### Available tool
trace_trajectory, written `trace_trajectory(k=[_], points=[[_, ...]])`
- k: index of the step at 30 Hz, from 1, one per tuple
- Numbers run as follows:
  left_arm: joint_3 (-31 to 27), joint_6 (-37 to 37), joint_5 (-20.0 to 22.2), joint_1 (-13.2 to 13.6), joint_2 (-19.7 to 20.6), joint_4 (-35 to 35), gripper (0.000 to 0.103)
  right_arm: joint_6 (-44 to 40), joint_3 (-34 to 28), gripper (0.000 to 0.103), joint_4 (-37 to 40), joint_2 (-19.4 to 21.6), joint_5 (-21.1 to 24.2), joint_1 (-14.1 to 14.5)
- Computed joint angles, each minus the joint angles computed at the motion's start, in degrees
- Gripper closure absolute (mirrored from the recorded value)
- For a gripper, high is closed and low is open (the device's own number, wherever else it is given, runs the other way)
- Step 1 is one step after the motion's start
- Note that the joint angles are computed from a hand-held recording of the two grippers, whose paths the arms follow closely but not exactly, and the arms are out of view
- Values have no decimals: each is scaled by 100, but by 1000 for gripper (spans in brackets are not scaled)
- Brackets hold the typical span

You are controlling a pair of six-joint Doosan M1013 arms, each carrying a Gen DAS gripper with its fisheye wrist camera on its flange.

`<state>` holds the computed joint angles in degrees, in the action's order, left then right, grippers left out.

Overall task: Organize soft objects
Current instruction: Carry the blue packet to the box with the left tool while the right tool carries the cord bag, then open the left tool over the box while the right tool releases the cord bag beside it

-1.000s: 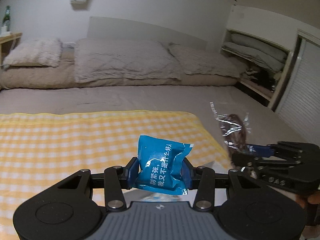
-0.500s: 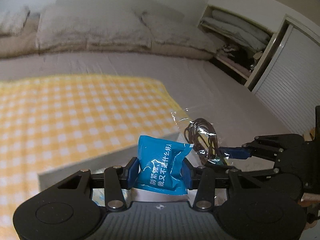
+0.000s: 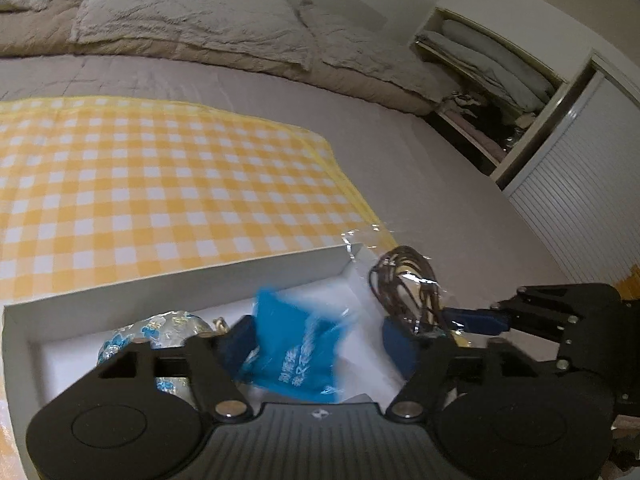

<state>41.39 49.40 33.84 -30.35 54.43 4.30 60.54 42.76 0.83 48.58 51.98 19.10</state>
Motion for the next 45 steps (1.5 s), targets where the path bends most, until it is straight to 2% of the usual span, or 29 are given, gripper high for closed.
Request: trace_trajectory(k=[9, 12, 16, 23, 31, 45], points=[[42, 303, 247, 36, -49, -228, 31, -26, -353, 66, 117, 241, 381, -50], [-4, 408, 385, 30, -46, -247, 31, 169, -479, 58, 118, 307, 557, -57], [-63, 548, 519, 5, -35, -195, 27, 339, -405, 47, 280, 245, 511, -93], [35, 592, 548, -36, -131, -121, 22, 526, -275, 47, 281, 141, 533, -126], [379, 197, 449, -81, -410, 458, 21, 677, 116, 47, 724, -156, 198, -198], [1152, -1014, 371, -201, -1113, 1996, 15, 783, 938, 46, 1408, -766, -872, -202]])
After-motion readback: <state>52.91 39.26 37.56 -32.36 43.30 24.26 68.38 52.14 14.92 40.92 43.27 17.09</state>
